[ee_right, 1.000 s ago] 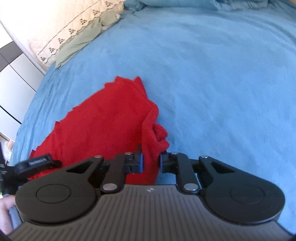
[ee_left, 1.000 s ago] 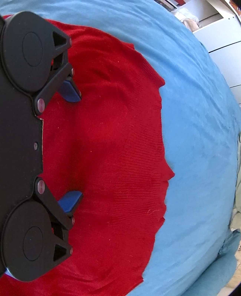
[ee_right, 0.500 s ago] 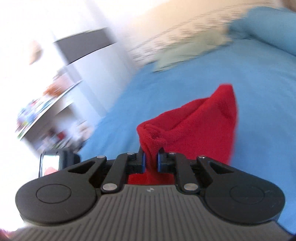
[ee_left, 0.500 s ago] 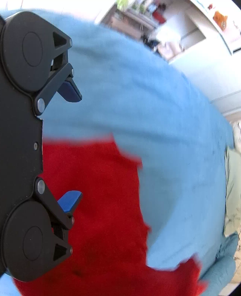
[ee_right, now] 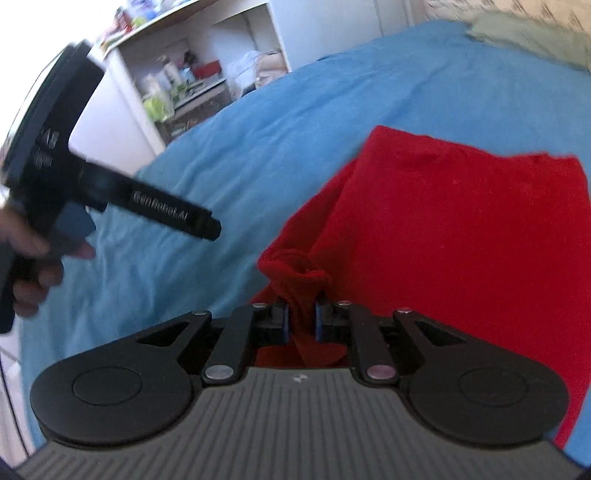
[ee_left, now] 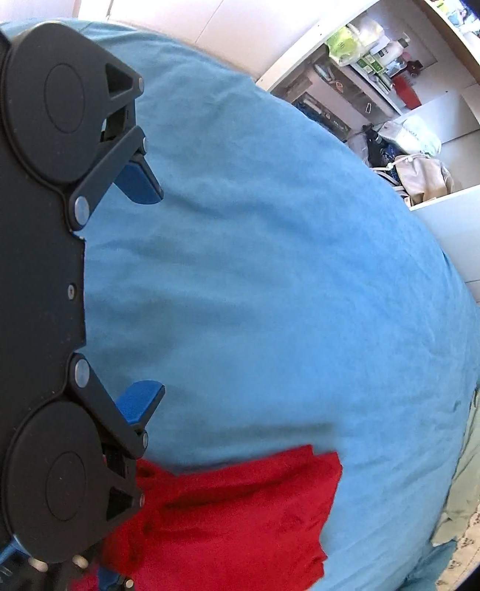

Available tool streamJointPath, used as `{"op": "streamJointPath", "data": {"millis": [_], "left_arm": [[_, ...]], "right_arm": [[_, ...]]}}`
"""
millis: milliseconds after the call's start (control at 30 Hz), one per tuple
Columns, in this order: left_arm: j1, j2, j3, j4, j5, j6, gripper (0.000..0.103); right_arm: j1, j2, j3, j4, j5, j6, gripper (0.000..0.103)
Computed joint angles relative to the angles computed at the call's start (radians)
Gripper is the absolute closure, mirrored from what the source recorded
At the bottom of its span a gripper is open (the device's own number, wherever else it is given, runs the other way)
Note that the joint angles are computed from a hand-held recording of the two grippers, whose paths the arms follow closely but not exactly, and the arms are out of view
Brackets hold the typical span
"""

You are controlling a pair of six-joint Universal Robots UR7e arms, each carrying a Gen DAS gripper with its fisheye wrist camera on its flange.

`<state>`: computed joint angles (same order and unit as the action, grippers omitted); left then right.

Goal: Fold small clothes

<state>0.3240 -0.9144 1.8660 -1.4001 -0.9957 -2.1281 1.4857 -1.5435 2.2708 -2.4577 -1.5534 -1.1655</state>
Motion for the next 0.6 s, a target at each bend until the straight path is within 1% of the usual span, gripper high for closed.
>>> {"op": "streamJointPath", "data": {"millis": [33, 67, 100, 133, 167, 233, 300, 333, 367, 433, 500, 600], "left_arm": [[-0.003, 0.002, -0.006, 0.000, 0.005, -0.003, 0.000], [-0.008, 0.001, -0.011, 0.004, 0.009, -0.008, 0.000], [-0.012, -0.009, -0.006, 0.006, 0.016, -0.015, 0.000], [-0.022, -0.015, -0.011, 0.008, 0.026, -0.028, 0.000], [-0.030, -0.023, -0.015, 0.005, 0.040, -0.040, 0.000], [-0.043, -0.036, -0.012, -0.034, 0.075, -0.054, 0.000], [-0.046, -0.049, 0.003, -0.117, 0.118, -0.020, 0.000], [-0.041, -0.043, -0.001, -0.147, 0.129, 0.006, 0.000], [-0.032, -0.028, -0.012, -0.170, 0.135, 0.032, 0.000], [-0.009, 0.004, -0.031, -0.203, 0.135, 0.080, 0.000], [0.008, 0.030, -0.039, -0.232, 0.131, 0.110, 0.000], [0.012, 0.056, -0.039, -0.253, 0.100, 0.138, 0.000]], "right_arm": [[0.001, -0.002, 0.003, -0.006, 0.005, -0.016, 0.059], [0.005, -0.007, 0.000, 0.007, 0.006, -0.031, 0.039], [0.013, -0.007, -0.006, 0.024, 0.004, -0.037, 0.030], [0.012, -0.022, -0.002, 0.037, 0.008, -0.051, 0.018], [0.012, -0.050, 0.007, 0.044, 0.013, -0.062, 0.015], [-0.006, -0.102, 0.011, 0.067, 0.036, -0.088, 0.014], [-0.016, -0.138, 0.003, 0.054, 0.040, -0.057, 0.011], [-0.027, -0.154, 0.002, 0.036, 0.038, -0.042, 0.008], [-0.039, -0.165, 0.001, 0.005, 0.031, -0.025, 0.007], [-0.059, -0.165, -0.004, -0.068, -0.004, 0.020, 0.007], [-0.074, -0.149, -0.015, -0.114, -0.042, 0.074, 0.007], [-0.101, -0.115, -0.044, -0.131, -0.090, 0.123, 0.007]]}}
